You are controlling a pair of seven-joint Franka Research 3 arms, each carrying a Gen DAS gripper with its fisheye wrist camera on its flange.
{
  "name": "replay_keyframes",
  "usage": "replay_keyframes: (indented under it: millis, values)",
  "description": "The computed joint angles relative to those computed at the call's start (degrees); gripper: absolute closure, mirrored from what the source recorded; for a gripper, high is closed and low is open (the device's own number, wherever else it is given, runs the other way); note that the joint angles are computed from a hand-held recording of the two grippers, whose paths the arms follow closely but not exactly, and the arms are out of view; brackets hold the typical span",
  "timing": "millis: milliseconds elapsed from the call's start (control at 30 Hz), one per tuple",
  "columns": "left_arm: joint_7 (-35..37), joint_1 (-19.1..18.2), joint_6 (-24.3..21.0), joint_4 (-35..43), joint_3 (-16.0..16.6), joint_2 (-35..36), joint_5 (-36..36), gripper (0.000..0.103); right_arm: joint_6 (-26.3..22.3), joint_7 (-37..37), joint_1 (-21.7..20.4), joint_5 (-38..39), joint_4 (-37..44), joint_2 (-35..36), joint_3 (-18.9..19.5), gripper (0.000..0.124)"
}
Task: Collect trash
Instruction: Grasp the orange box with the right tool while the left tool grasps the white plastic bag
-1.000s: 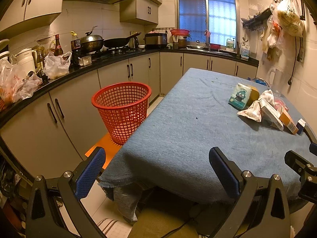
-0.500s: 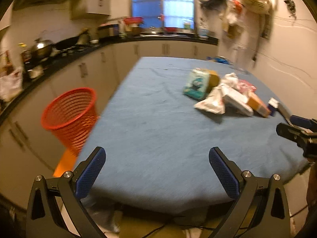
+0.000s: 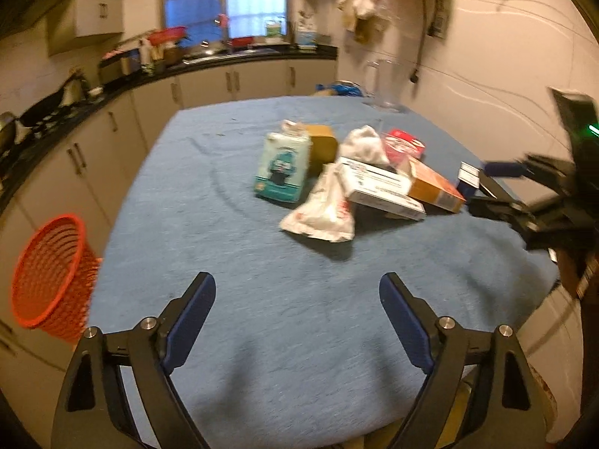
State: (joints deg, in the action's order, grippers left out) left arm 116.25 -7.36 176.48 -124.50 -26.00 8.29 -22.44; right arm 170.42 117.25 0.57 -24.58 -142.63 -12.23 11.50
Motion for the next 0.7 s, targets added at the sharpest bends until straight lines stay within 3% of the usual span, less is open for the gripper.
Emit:
replay_keyframes:
  millis: [67,133,200,333,400,533,567,700]
  values:
    - [1.1,0.4,-1.1,1.0,-0.8,0.8,-0.6,0.014,-3.2,-10.7,4.1,6.1,2.9,2.7,-4.6,0.039]
    - [1.9,0.4,-2.0,2.0,-0.9,1.7,-0.4,0.014,-6.1,-13.2,3.8,4.8,5.8,5.0,-5.3,0.040]
    - [2.9,0.7,-3.0,3.0,-1.5,2.8,-0.4,0.014,-9.3,-21.8,5.7,9.4,9.2,7.7,-7.5,0.040]
    - [8.1,2.9,-4.6,5.3,-3.9,4.8,-2.7,0.014,-14.2,-25.9,6.9,7.7,14.8,12.4,-9.3,0.039]
    - [12.9,5.4,-8.5,7.7,-6.1,6.1,-6.1,0.014,-15.8,-31.4,7.5,12.2,16.6,14.0,-9.9,0.039]
    - [17.1,4.5,-13.7,12.1,-4.4,8.5,-8.2,0.014,-18.5,-36.9,8.1,16.5,19.7,17.2,-11.0,0.042]
    - [17.1,3.6,-14.3,13.1,-3.5,9.2,-7.6,0.014,-19.0,-39.0,8.0,19.0,20.2,17.8,-11.0,0.051]
    - [15.4,0.5,-16.3,17.9,-0.4,12.6,-3.5,0.014,-18.7,-43.4,8.0,27.3,19.6,17.2,-11.0,0.062]
